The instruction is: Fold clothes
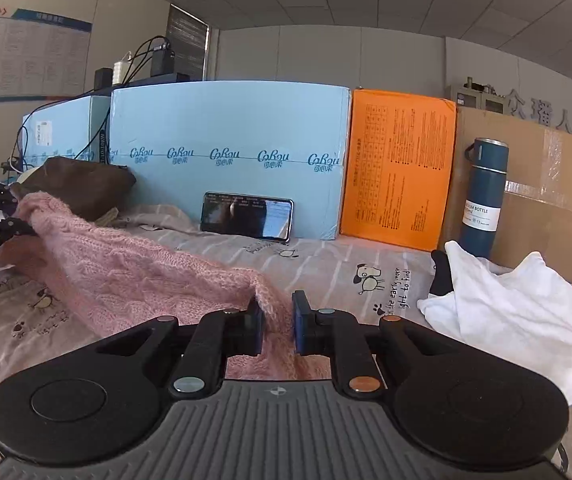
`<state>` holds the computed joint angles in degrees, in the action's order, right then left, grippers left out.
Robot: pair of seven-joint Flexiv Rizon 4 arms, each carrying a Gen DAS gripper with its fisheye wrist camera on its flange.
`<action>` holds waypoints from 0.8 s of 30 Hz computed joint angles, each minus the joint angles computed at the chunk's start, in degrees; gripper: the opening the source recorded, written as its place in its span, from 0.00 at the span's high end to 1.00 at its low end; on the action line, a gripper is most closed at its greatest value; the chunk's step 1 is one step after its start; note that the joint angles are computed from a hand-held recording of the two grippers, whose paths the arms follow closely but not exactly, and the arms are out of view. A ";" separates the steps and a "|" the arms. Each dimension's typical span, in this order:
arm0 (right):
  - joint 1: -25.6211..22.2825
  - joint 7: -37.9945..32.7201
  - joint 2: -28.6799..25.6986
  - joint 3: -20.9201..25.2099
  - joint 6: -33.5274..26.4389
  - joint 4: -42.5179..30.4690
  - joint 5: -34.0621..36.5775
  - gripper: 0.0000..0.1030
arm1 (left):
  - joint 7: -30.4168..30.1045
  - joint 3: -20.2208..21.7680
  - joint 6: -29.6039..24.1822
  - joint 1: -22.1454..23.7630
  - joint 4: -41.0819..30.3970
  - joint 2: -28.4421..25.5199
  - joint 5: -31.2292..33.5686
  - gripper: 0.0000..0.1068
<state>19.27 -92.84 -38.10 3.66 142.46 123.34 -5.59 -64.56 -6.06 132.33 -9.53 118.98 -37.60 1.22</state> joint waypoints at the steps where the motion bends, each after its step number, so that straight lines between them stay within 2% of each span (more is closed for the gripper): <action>1: -0.86 1.19 -0.32 0.07 -2.03 -1.42 -1.39 0.87 | -1.02 -1.26 -2.56 1.54 -1.09 -0.11 0.41 0.83; 2: -1.75 2.45 -0.67 0.18 -4.05 -2.89 -2.85 0.87 | -2.02 -2.56 -5.54 3.04 -2.12 -0.07 0.89 0.83; 6: -5.07 7.76 -2.33 1.00 -11.77 -7.56 -8.06 0.87 | -4.25 -4.44 -10.80 5.32 -5.37 -1.10 1.38 0.78; 7: -5.40 8.63 -2.63 0.98 -13.56 -8.33 -8.84 0.87 | -4.17 -4.31 -10.91 5.21 -6.04 -1.47 1.72 0.75; 8: -5.63 9.40 -2.91 0.93 -15.35 -9.06 -9.46 0.86 | -3.92 -3.98 -11.02 4.86 -6.76 -1.82 1.83 0.64; 9: -4.91 9.39 -3.03 0.23 -16.41 -9.50 -8.84 0.76 | -3.12 -2.77 -11.09 3.50 -7.66 -2.13 1.17 0.48; 10: -3.44 8.80 -3.04 -0.98 -16.51 -9.60 -7.03 0.56 | -2.38 -1.89 -11.16 2.43 -8.54 -2.47 0.56 0.39; 11: -1.87 8.06 -3.06 -2.22 -16.40 -9.65 -4.95 0.45 | -2.20 -2.06 -11.25 2.29 -9.38 -2.78 0.43 0.28; 12: -1.64 7.81 -3.16 -2.36 -15.80 -9.67 -4.10 0.36 | -2.03 -2.23 -11.35 2.14 -10.23 -3.11 0.32 0.27; 14: -2.84 8.08 -3.14 -1.39 -13.88 -9.25 -4.07 0.33 | -2.55 -4.82 -11.80 3.85 -11.83 -3.87 2.02 0.27; 15: -2.79 7.91 -2.89 -1.55 -12.92 -8.84 -3.33 0.28 | -3.09 -6.67 -12.20 5.16 -12.64 -4.34 3.43 0.26; 17: -1.36 6.31 -1.90 -3.09 -11.73 -7.51 -0.55 0.22 | -3.08 -7.98 -14.21 5.46 -14.27 -5.10 4.45 0.26; 21: -0.97 3.76 0.70 -4.72 -11.82 -3.89 2.90 0.21 | -0.35 -0.31 -17.90 -2.84 -18.30 -7.11 -3.09 0.25; 24: -0.74 2.33 2.71 -5.72 -12.01 -0.78 6.60 0.21 | -0.68 -0.28 -17.30 -3.17 -19.01 -8.43 -5.30 0.25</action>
